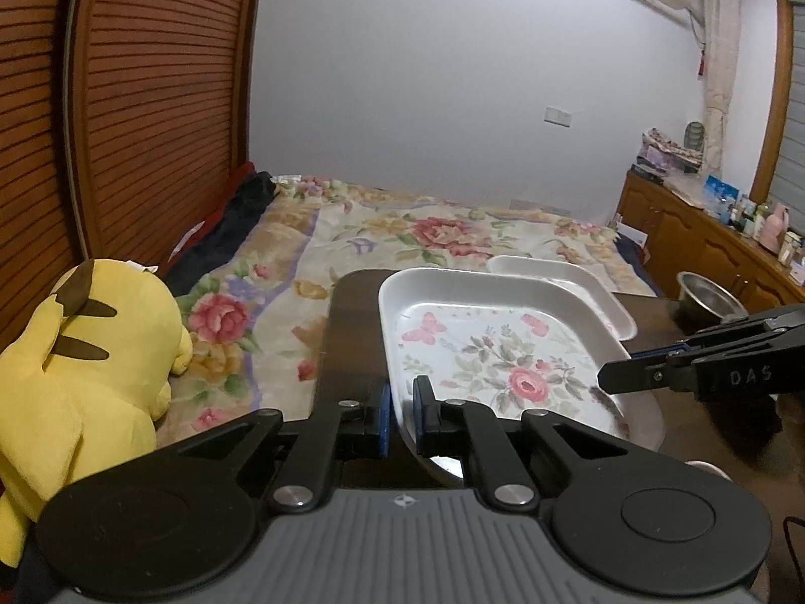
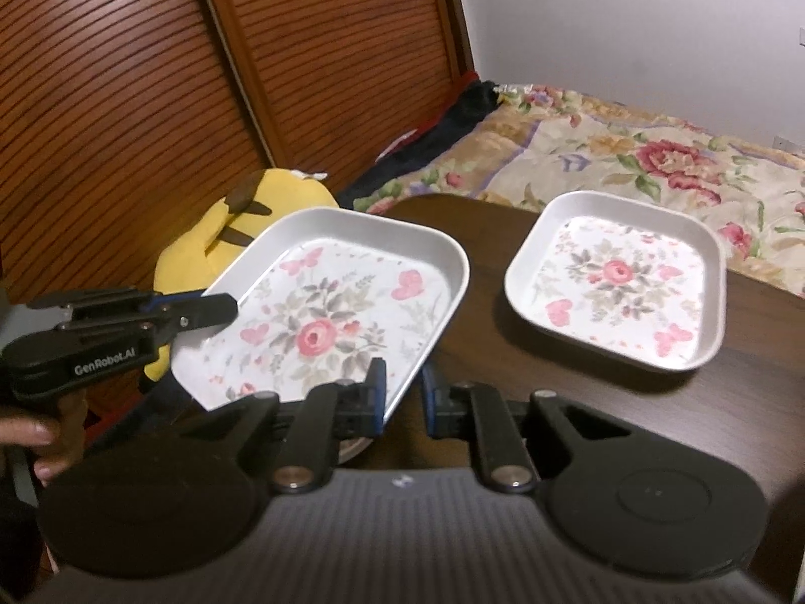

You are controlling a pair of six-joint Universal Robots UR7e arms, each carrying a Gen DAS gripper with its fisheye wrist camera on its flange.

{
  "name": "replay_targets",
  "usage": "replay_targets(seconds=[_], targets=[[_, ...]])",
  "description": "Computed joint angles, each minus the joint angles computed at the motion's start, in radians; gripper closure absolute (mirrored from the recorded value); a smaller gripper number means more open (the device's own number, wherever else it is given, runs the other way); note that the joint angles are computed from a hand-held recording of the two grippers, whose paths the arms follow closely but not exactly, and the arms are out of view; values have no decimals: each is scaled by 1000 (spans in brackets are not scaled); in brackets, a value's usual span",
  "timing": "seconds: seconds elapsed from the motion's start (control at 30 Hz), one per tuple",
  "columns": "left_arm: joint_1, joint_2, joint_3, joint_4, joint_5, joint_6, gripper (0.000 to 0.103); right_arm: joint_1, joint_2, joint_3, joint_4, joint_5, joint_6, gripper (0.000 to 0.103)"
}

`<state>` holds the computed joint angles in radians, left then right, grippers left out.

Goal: Organize plates and bowls

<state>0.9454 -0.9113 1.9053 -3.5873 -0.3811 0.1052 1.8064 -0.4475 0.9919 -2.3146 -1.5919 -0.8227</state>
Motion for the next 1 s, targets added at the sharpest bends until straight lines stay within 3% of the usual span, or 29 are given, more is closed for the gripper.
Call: replay_targets(seconds=[0.37, 1.0], targets=[[-81, 30, 30, 29, 40, -57, 92, -33, -135, 151, -73, 50, -25, 87], [-153, 50, 88, 107, 54, -182, 92, -98, -290, 367, -196, 98, -39, 86]])
